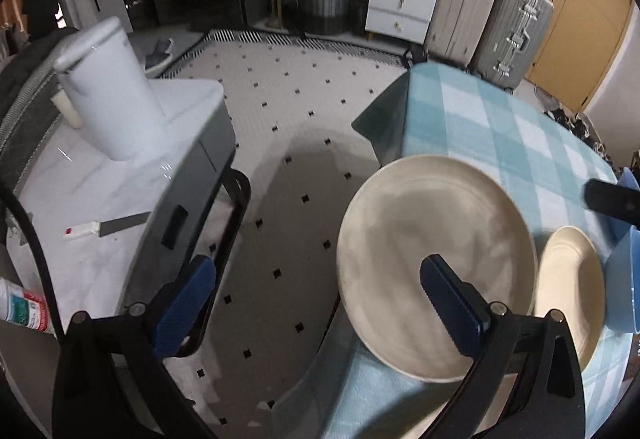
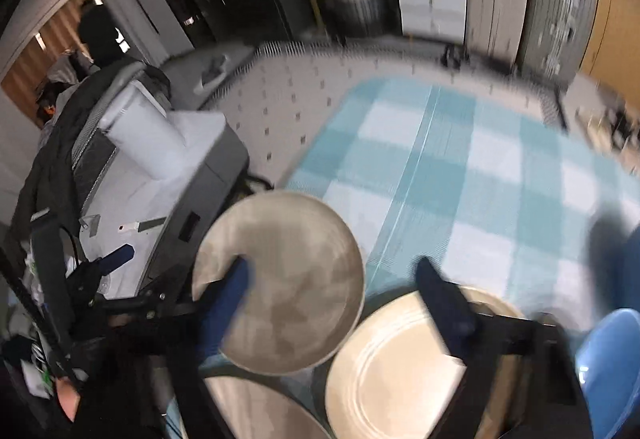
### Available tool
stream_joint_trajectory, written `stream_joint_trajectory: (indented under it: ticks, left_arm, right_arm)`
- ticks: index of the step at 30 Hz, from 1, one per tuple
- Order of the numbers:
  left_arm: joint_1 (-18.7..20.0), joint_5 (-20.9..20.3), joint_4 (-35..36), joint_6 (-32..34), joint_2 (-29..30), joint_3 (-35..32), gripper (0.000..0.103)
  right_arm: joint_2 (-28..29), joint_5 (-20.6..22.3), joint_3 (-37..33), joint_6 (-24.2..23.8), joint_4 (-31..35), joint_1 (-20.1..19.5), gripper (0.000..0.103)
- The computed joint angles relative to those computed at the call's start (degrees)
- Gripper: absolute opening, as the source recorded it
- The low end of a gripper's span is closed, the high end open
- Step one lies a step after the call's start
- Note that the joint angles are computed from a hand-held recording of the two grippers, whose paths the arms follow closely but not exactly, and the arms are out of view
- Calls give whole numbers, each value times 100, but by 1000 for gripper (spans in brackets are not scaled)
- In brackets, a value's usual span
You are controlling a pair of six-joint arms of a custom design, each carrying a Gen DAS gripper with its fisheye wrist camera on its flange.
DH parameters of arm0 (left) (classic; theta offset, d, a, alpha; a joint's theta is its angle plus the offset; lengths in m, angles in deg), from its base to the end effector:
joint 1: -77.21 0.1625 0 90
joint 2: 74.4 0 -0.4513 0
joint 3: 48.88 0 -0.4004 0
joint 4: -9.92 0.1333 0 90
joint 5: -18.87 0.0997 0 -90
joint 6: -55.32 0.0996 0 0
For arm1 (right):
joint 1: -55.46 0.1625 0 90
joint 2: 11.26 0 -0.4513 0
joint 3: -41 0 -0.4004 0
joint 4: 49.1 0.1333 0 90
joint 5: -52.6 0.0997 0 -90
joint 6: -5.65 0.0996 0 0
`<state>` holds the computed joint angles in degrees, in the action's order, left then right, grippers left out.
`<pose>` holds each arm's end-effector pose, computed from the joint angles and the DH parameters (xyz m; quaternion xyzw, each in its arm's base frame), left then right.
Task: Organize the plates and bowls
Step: 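Grasp the rim of a large cream plate with the left tool while the right tool grasps it too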
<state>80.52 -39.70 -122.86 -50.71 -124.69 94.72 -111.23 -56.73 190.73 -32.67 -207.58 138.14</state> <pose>-0.2519 -0.2001 -0.0210 -0.0323 0.8776 -0.2889 0.3812 0.0606 -0.3154 0.2443 0.2336 -0.9446 0.0835 0.2149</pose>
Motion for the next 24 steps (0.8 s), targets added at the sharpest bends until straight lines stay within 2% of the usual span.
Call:
stream_joint_trajectory:
  ticks: [2,5,8,10,12,15,17,18,19,21,22,24]
  left_arm:
    - [130,43,-374,116,47,117,103]
    - [338,74,-576,270,209,138,102]
    - [422,63,-987,475,422,192,102]
    - [420,44,-1314,474,534,292,102]
    - [450,28,-1650,522,619,372,101]
    - [468,65,-1736,606,656,377,101]
    - [498,75,-1723,685,647,361,100]
    - [496,77,-1800,714,652,391,93]
    - [521,65,-1958,782,669,429,86]
    - [633,-23,-2100,869,694,447,85]
    - [653,-39,-2225,911,720,478,74]
    - [688,-73,-2538,1050,769,559,58]
  right_arm:
    - [468,-237,-1,-66,-499,-119,75]
    - [1018,-496,-49,-208,-956,-232,75]
    - [1318,-581,-63,-390,-1229,-326,70]
    - [1464,-637,-78,-380,-1247,-364,61]
    - [1657,-721,-95,-367,-1359,-410,59]
    - [1828,-796,-68,-345,-1543,-433,59]
    - [1922,-818,-55,-425,-1655,-475,52]
    - [1948,-835,-60,-436,-1645,-487,45]
    - [1995,-871,-61,-425,-1695,-496,45]
    - [2028,-890,-44,-392,-1761,-530,44]
    - [2045,-878,-36,-399,-1779,-550,40]
    - [2110,-932,-11,-449,-1885,-562,32]
